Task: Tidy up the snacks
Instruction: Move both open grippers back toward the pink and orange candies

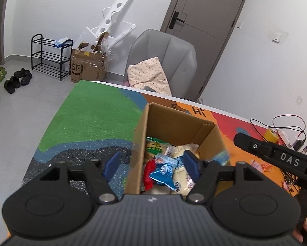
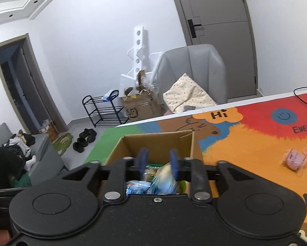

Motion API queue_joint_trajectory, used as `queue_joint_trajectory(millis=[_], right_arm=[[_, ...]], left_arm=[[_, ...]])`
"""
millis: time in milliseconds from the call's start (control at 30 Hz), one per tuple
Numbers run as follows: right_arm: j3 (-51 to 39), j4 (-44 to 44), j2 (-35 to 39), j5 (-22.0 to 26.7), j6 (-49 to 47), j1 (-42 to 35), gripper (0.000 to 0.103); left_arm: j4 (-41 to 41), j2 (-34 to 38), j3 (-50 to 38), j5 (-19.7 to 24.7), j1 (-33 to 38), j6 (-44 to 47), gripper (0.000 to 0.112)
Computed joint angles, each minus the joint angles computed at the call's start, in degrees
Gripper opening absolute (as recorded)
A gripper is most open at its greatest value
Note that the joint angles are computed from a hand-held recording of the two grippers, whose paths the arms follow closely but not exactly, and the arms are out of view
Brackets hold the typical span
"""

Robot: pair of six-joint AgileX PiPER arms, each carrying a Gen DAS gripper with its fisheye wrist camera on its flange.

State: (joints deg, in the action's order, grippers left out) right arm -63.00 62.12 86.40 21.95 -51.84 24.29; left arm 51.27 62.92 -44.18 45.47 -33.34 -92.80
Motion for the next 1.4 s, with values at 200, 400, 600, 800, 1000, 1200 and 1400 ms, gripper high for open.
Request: queue_joint_trajectory(millis=[200, 400, 600, 800, 1000, 1200, 1400], right_arm=[[1.2, 0.0, -0.4, 1.1, -0.6, -2.1, 0.050], [4.1, 1.8, -2.9, 2.5, -3.6, -6.5, 0.077], [5.7, 4.3, -4.3, 4.7, -6.9, -11.8, 0.101], [6.3, 5.3, -5.2, 7.8, -9.2, -17.3, 0.103], [7.3, 5.6, -5.7, 10.5, -10.5, -22.8, 0.103], [8.0, 5.4, -6.6, 13.2, -12.0, -29.1, 0.103], [7.8, 4.7, -6.7, 15.6, -12.1, -34.5, 0.103]], left_arm=[[2.7, 0.6, -0.9, 4.7, -3.5, -2.8, 0.091], [2.4, 2.4, -2.7, 5.8, -5.0, -2.5, 0.095], [3.0, 4.7, -4.8, 6.2, -6.9, -3.0, 0.100], [3.6, 7.8, -7.2, 6.2, -9.6, -4.3, 0.100], [4.0, 12.4, -11.4, 5.8, -11.9, -3.6, 0.100], [3.7, 16.6, -15.2, 4.0, -13.4, -3.4, 0.100], [3.0, 19.9, -18.7, 2.8, -14.9, -1.5, 0.100]])
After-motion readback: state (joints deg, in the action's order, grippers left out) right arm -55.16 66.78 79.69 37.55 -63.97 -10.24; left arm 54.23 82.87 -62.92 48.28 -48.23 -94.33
